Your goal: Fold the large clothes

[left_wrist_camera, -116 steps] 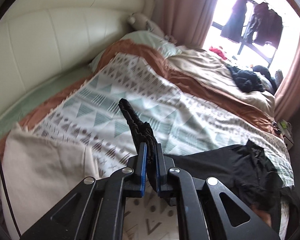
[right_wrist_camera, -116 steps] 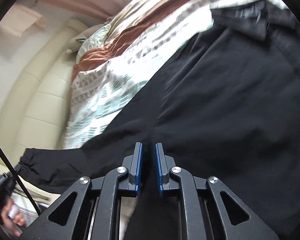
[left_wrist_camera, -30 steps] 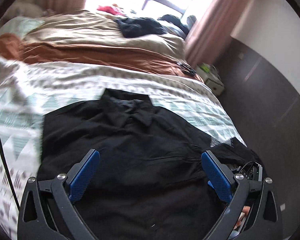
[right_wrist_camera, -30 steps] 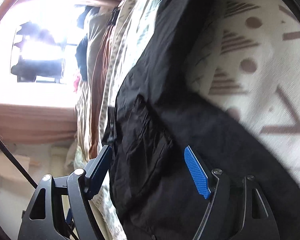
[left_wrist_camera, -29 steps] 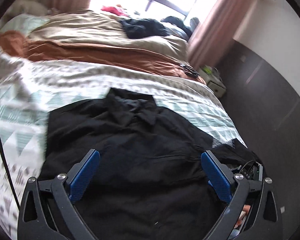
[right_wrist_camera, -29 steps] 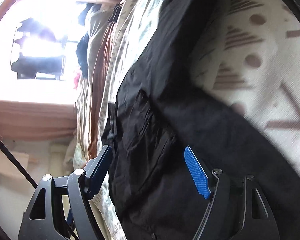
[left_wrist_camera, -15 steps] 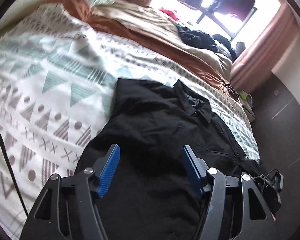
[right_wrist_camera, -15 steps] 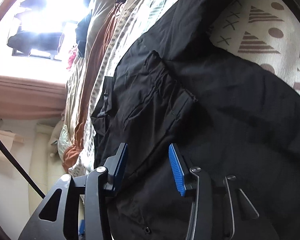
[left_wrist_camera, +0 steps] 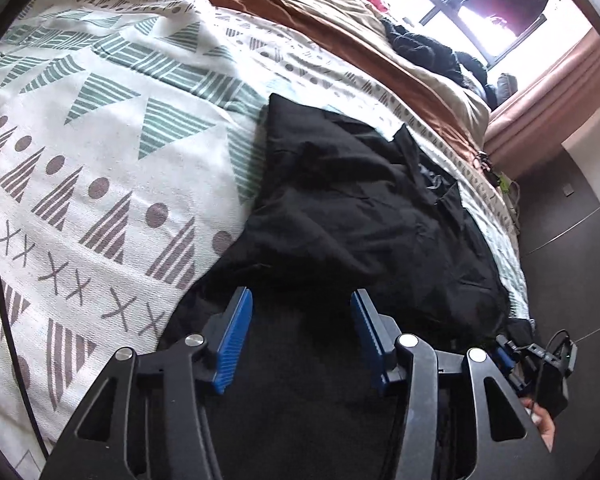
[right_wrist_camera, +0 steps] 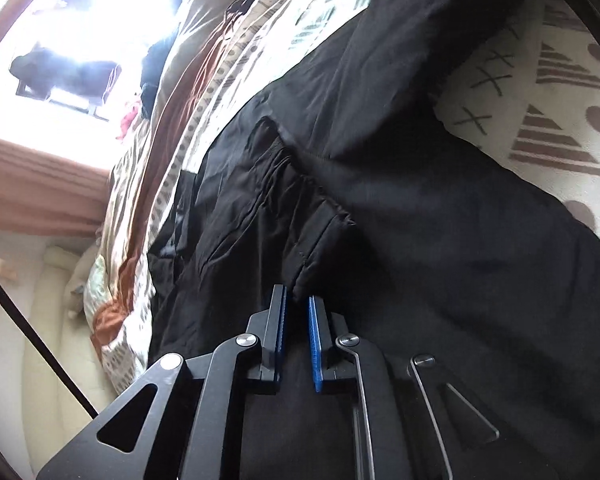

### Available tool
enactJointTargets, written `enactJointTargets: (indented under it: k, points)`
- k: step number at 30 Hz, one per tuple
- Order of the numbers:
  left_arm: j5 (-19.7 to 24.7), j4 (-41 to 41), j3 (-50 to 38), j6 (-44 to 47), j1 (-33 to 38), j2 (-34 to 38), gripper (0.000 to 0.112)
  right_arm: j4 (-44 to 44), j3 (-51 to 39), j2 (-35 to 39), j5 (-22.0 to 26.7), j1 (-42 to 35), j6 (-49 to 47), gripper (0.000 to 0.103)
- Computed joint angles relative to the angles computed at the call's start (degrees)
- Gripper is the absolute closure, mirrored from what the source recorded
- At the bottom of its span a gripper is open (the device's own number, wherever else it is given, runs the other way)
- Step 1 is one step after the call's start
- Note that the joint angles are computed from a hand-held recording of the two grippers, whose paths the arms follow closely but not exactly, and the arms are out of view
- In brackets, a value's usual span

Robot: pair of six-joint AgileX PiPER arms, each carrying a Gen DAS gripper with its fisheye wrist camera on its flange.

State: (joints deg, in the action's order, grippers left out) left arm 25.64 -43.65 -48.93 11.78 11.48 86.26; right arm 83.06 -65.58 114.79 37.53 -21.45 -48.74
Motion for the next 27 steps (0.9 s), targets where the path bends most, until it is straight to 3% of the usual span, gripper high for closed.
enactJointTargets:
  k: [5,8,9,10,11,12,13,17,21,27]
  points:
    - [0.81,0.68,0.75,-0.69,0.87,-0.84,0.06,2.15,-0.56,1.34,-1.92,2.48,-0.77,0.095]
    - [1.98,-1.16,1.06,1.74,1.11,-2.25,0.06,2.54,2.8,-2.45,-1.73,1.28,-1.33,0.094]
    - [2.28,-0.97,1.08,1.56,0.86,-2.87,0.055,3.23,4.1,-4.11,-2.18,1.09,-2.23,0.091]
    - [2.33,-0.84,1.14,1.37,0.61,-3.41,0.044,4.3,5.27,-5.71,-1.72,0.37,-3.64,0.077]
    - [2.11,-1.01,1.41,1.5,0.29,-4.21,0.037,5.73,6.4,-6.95,-1.2,-0.11,-5.17,0.049]
    - [1.66,-0.77,1.74,1.27,-0.18,-5.16,0.026,7.38,8.04,-8.84,-0.66,-1.1,-7.14,0.034]
    - [1.28,0.0,1.84,0.55,-0.73,-5.91,0.023,8.99,9.16,-9.92,-1.13,-1.24,-8.74,0.021]
    - [1.39,0.62,1.63,-0.1,-1.77,-7.6,0.023,8.62,11.98,-13.86,-0.63,-4.92,-9.44,0.021]
    - [1.24,1.99,1.26,-1.38,-2.66,-8.4,0.023,6.71,14.31,-17.3,-4.41,-8.18,-8.09,0.021]
    - [1.22,1.14,1.52,-0.73,-2.65,-9.15,0.023,7.42,14.48,-18.03,-2.96,-14.63,-12.18,0.025]
